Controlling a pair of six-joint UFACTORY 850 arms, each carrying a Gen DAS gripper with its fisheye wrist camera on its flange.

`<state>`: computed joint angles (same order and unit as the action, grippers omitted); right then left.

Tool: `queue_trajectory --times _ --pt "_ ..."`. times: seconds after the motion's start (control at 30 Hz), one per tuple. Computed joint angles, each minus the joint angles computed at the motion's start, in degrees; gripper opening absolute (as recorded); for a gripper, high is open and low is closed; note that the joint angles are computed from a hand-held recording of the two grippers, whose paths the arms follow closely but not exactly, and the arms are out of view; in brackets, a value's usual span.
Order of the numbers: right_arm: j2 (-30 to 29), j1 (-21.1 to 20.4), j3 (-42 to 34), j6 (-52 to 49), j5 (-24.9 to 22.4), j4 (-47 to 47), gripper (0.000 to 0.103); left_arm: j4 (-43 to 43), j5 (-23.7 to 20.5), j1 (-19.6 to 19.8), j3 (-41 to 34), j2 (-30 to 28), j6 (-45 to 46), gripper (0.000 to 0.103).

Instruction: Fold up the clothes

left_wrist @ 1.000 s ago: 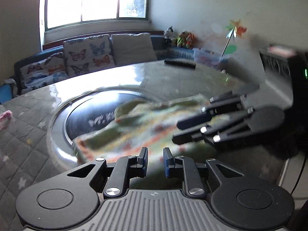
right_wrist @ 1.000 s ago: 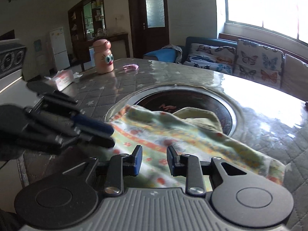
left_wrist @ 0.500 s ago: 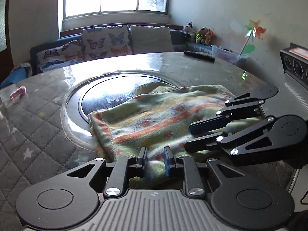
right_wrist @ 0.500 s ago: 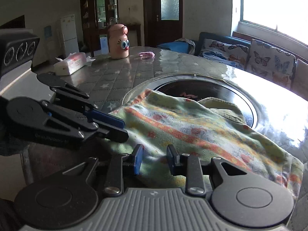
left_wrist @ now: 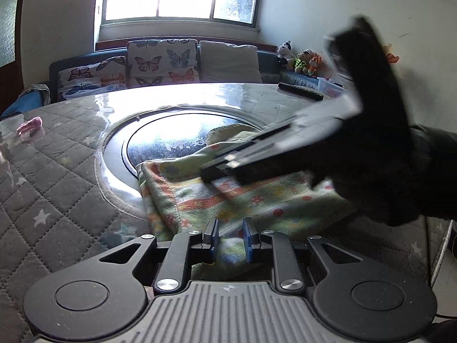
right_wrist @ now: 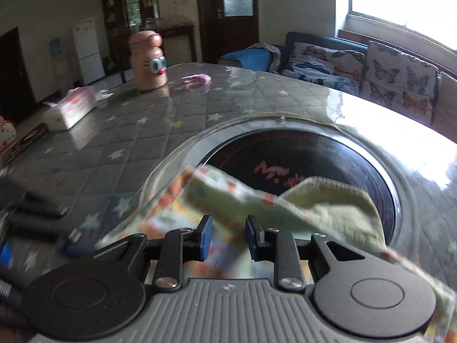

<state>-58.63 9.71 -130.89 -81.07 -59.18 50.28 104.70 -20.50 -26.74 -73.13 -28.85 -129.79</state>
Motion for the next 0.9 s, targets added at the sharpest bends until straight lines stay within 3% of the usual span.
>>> queue_trajectory --times 0.23,0.63,0.8,0.9 --pt "-1.3 0.4 -2.8 1.7 0.9 1.8 0.023 -0.9 0.0 0.0 0.0 0.2 0.7 0.021" --pt "10.5 -6.3 17.6 -13.4 4.7 5.9 0.023 -8.2 -1.4 -0.2 -1.3 -0.4 7.9 0.021" --pt "14.6 -8.2 24.0 -18.5 3.8 11.0 0.023 -13.2 -2.9 -0.7 -2.7 -0.8 13.1 0.021" --pt "16.2 -8.5 27.0 -21.1 2.9 12.6 0.022 -12.0 -3.8 -1.2 -3.4 -1.1 12.2 0.021"
